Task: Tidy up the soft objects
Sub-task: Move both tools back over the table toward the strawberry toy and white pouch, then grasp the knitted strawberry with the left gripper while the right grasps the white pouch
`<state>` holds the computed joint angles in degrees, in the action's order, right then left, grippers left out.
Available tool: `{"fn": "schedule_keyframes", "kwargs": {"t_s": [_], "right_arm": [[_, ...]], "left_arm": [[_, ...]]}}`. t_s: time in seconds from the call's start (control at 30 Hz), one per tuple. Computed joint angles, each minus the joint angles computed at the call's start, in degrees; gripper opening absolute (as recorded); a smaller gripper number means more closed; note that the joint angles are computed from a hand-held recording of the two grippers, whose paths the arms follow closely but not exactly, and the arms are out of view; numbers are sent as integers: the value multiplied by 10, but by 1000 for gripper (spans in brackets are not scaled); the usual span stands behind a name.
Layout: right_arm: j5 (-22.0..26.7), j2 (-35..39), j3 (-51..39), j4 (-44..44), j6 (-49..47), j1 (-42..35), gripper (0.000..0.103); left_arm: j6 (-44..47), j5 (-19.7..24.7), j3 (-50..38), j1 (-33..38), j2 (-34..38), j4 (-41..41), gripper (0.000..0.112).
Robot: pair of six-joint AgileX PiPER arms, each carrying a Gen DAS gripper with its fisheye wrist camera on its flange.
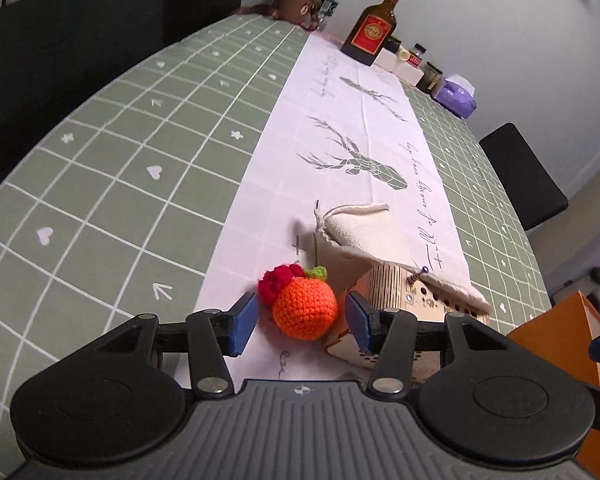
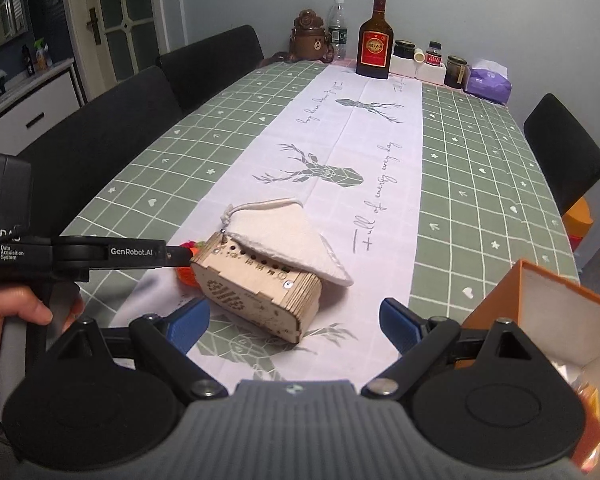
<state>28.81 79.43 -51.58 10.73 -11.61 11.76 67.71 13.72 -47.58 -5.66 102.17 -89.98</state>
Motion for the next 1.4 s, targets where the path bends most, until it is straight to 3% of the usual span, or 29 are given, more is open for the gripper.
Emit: {"fn": "schedule_keyframes", "kwargs": {"t_s": [0.13, 0.33, 0.53, 0.67, 0.8, 0.87, 1.07, 1.27, 1.4], "right_arm": [[29, 37, -48, -2, -10, -12, 91], [47, 96, -106, 16, -35, -29, 90], [84, 159, -169, 87, -69, -57, 89], [119, 207, -216, 110, -67, -62, 89], [134, 247, -252, 124, -62, -61, 92], [142, 272, -273, 136, -63, -61, 94], [219, 376, -392, 165, -21, -66, 98], [300, 486, -540, 105, 23, -37, 100], [382, 560, -657, 77, 35, -23, 100]], "left_arm": [[-114, 8, -35, 2, 29, 99, 58], [-190, 8, -64, -3, 55, 168, 58], [-164, 11, -68, 0, 63, 138, 59], [-130, 9, -67, -3, 64, 106, 50], [-106, -24, -60, -14, 59, 82, 48], [-54, -33, -53, -12, 53, 26, 48], [-42, -42, -50, -10, 41, 19, 48], [-6, -54, -44, -12, 39, -19, 48], [-13, -48, -42, -7, 41, -13, 48]]}}
